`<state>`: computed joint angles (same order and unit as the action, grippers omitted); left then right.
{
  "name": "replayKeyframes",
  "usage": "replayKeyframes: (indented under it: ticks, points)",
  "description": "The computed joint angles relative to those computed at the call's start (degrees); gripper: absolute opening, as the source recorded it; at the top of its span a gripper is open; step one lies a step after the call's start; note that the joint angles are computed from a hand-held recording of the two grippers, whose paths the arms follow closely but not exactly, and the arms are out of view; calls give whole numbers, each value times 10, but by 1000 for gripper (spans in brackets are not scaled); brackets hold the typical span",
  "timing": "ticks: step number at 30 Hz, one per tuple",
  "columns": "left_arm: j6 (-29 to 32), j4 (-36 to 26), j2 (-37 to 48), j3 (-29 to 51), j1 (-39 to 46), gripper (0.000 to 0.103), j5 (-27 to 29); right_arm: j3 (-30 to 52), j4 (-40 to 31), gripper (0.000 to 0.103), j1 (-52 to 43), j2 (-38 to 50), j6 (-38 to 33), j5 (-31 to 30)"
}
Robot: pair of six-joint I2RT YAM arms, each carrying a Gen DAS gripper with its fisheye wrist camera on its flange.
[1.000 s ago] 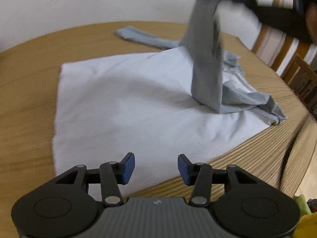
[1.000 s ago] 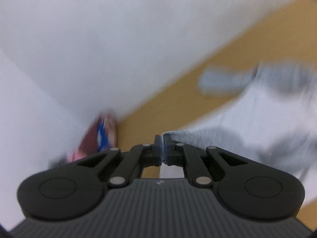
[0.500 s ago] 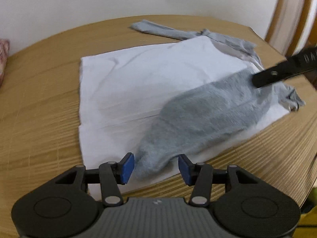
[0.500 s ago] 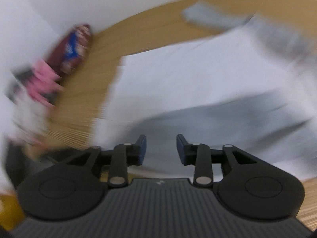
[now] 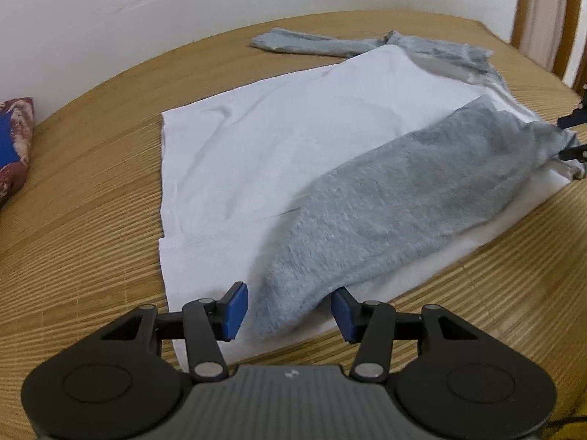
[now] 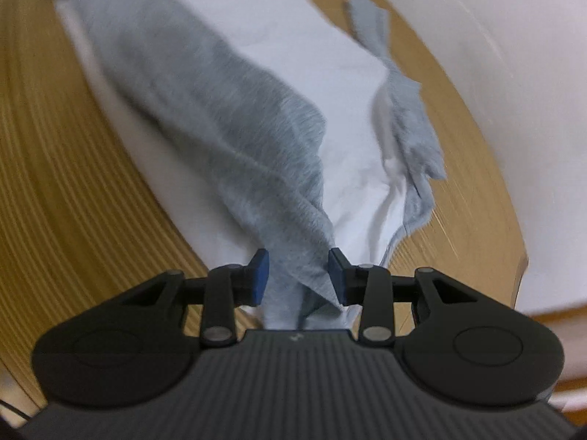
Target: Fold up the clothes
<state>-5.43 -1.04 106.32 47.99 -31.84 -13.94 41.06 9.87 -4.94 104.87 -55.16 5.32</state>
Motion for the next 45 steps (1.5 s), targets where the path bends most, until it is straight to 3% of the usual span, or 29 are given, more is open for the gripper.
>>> replayKeyframes:
  ticks: [7, 17, 26, 30, 34, 40, 45]
  points:
    - [-43, -23, 8, 6, -33, 52, -43, 29, -24, 38, -46, 22, -74, -46]
    - [-63, -52, -1, 0, -49, 57, -72, 1, 66, 38, -46, 32, -51, -105]
    - [-39, -28, 7, 2, -49, 58, -92, -11, 87, 38, -51, 21, -48, -127]
    - [-23, -24, 10, 6, -52, 45, -90, -33, 114, 38, -46, 9, -68, -123]
    - [-13, -23, 6, 7, -53, 45, -91, -50, 129, 38, -50, -3, -81, -125]
    - [-19, -27, 21, 25, -54, 45, -96, -38, 70, 38, -52, 2, -132, -117]
    - [-34, -30, 26, 37, -49, 29, -89, -58, 120, 38, -55, 15, -156, -100]
